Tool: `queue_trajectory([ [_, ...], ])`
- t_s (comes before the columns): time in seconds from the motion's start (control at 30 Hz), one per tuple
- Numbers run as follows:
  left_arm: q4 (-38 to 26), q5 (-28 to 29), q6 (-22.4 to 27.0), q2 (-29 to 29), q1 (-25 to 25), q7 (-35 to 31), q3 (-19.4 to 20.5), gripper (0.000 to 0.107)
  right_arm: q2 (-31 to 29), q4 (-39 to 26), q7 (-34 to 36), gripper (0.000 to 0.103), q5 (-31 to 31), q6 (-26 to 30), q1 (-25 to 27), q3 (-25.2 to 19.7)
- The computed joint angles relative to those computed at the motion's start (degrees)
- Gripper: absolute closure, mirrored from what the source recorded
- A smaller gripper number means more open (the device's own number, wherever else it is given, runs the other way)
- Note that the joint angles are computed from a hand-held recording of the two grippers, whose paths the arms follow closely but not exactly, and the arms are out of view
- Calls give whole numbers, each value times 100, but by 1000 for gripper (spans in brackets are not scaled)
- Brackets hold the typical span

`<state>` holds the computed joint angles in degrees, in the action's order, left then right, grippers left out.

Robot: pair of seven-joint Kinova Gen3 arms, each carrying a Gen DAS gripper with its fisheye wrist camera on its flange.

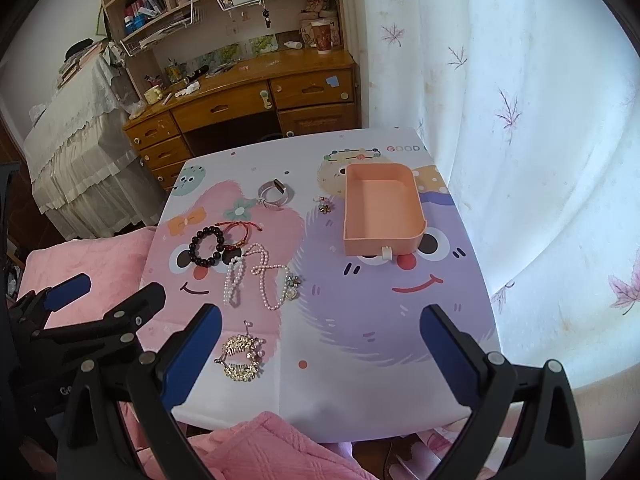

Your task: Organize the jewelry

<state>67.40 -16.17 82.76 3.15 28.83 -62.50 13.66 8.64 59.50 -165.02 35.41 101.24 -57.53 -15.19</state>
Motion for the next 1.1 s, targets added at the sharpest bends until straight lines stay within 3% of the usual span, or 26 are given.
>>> queue_trajectory([
  [0.17, -84, 76, 231, 139, 34, 190, -33, 5, -156, 319, 37, 3, -350, -295, 216, -35],
  [0.37, 643, 283, 81, -21, -97, 442, -117, 5, -270, 958, 112, 3, -890, -910, 521, -128],
  [0.53, 1583, 502, -429, -285, -367, 292, -149, 5, -403, 1753, 142, 3, -992, -1768, 680, -269],
  [0.77, 2600, 690, -1292, -448, -700, -472, -218, 5, -350, 2679, 725, 3, -468, -2874, 575, -430],
  [0.9, 2744, 1137, -1700, -177, -1023, -1073, -400, 5, -194, 2916, 967, 3, -509, -3366, 538, -409],
  [1.1, 2422, 1260, -2133, 600, -1206, -1005, -541, 5, 368, 2792, 714, 3, -398, -3533, 136, -266],
])
